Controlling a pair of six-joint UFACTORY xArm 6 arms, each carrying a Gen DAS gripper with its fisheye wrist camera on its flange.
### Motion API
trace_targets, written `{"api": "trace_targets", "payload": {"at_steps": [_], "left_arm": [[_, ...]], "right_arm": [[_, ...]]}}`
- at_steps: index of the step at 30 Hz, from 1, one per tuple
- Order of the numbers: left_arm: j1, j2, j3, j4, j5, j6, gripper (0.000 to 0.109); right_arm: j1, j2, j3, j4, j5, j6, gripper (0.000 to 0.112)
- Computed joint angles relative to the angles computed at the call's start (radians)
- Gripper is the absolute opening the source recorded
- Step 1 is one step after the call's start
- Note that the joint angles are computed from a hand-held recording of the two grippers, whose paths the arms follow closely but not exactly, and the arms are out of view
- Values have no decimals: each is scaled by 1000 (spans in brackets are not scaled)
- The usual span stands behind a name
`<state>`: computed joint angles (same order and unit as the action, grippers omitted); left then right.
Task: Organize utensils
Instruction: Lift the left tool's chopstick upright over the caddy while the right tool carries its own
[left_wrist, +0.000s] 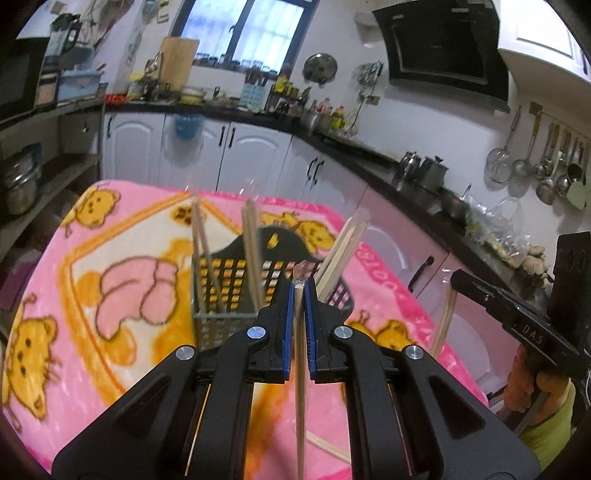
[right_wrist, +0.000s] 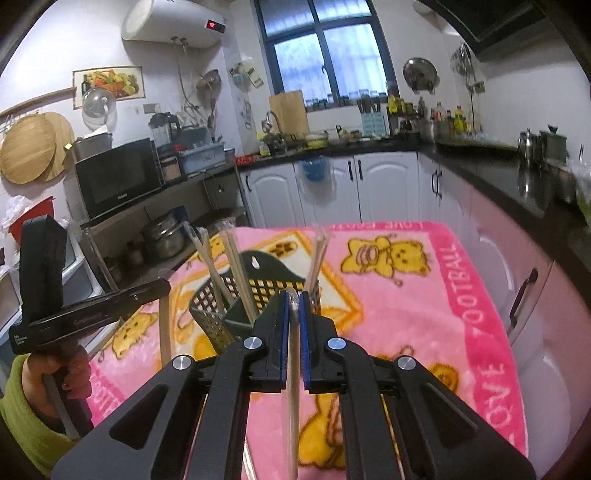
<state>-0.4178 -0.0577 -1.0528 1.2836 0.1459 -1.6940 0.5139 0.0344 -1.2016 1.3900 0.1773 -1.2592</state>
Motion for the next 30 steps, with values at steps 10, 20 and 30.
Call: {"api": "trace_targets", "payload": {"at_steps": [10,20,30], "left_arm": [[-18,-6,-80,88,33,-32,3],[-13,10,-165,145,58,-41,3],[21,37,-240,252,49,-139,3]], "right_arm": [[8,-25,-47,167,-2,-164,6],[34,13,-147,189,-51,-202,6],[42,86,-279,229,-61,-220,6]]}}
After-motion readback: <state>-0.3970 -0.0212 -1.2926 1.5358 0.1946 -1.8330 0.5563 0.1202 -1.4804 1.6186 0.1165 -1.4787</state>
